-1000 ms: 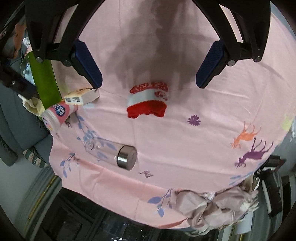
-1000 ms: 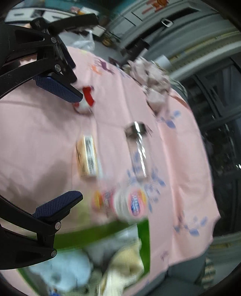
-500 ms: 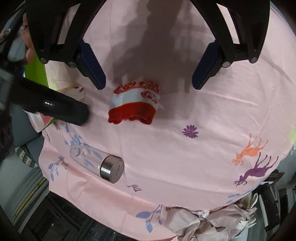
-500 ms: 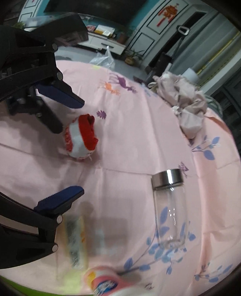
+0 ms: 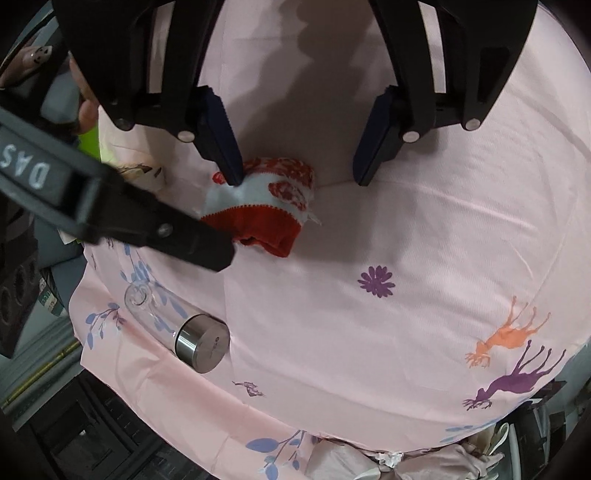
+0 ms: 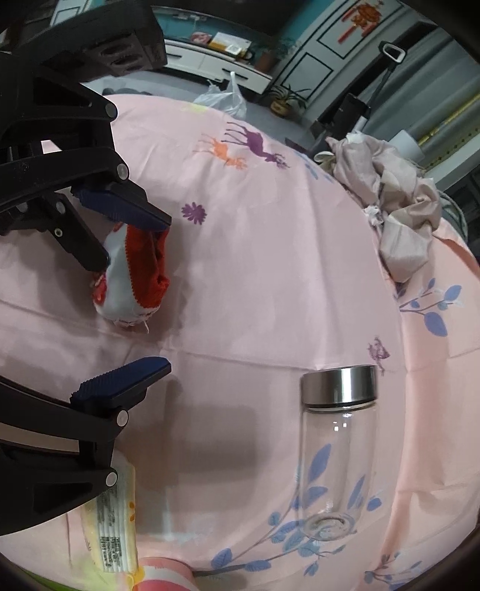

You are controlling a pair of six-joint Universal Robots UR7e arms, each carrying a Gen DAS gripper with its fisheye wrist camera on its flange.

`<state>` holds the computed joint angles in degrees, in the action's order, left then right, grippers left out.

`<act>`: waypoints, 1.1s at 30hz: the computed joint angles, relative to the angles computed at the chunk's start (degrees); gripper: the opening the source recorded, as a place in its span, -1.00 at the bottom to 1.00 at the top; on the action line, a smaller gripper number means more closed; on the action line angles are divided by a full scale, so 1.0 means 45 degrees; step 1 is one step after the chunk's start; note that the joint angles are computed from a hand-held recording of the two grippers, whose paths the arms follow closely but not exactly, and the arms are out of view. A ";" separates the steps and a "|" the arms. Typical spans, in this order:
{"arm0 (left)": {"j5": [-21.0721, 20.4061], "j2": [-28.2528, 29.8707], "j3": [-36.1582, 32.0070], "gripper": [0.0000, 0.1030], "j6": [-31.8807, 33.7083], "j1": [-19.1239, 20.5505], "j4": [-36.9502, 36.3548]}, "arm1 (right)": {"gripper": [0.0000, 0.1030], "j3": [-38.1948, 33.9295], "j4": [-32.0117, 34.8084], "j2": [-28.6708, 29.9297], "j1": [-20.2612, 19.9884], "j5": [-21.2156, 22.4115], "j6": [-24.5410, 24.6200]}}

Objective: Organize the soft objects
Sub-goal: 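Grasp the red-white sock bundle with the right gripper and lift it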

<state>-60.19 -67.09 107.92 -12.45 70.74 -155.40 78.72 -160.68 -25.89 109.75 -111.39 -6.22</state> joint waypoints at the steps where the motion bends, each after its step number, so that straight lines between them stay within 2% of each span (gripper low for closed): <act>1: 0.0000 -0.0015 0.0010 0.17 0.0014 -0.0004 0.0013 | 0.42 0.0059 -0.0140 -0.0043 0.0025 0.0003 -0.0043; 6: -0.0120 -0.0018 0.0017 0.16 -0.0136 0.0032 -0.0132 | 0.42 0.0104 -0.0108 -0.0188 0.0104 0.0213 -0.0265; 10: -0.0261 0.0009 0.0018 0.09 -0.0087 0.0056 -0.0322 | 0.26 -0.0472 0.1359 0.0021 -0.0052 0.0706 0.0366; 13: -0.0519 0.0024 -0.0013 -0.02 -0.0046 0.0119 -0.0334 | 0.25 -0.0769 0.1462 0.0333 0.0009 0.0127 0.0523; 17: -0.0797 0.0057 -0.0109 -0.25 -0.0027 0.0165 -0.0168 | 0.18 -0.1086 0.2391 0.0479 -0.0234 0.0889 0.0890; 19: -0.1044 0.0063 -0.0126 -0.29 0.0057 0.0180 -0.0158 | 0.14 -0.1008 0.2126 0.0527 -0.0233 0.0817 0.0802; 24: -0.0579 0.0029 0.0147 -0.30 0.0595 -0.0129 -0.0566 | 0.12 -0.0492 0.1513 0.0308 -0.0291 0.1257 0.0570; 33: -0.0491 -0.0169 0.1365 -0.30 0.2316 -0.0879 -0.2825 | 0.12 0.1438 -0.0770 -0.0688 -0.0176 0.1088 0.0328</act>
<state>-62.40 -67.85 114.06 -2.02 66.78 -168.11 85.19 -164.15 -28.98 108.95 -106.49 -4.75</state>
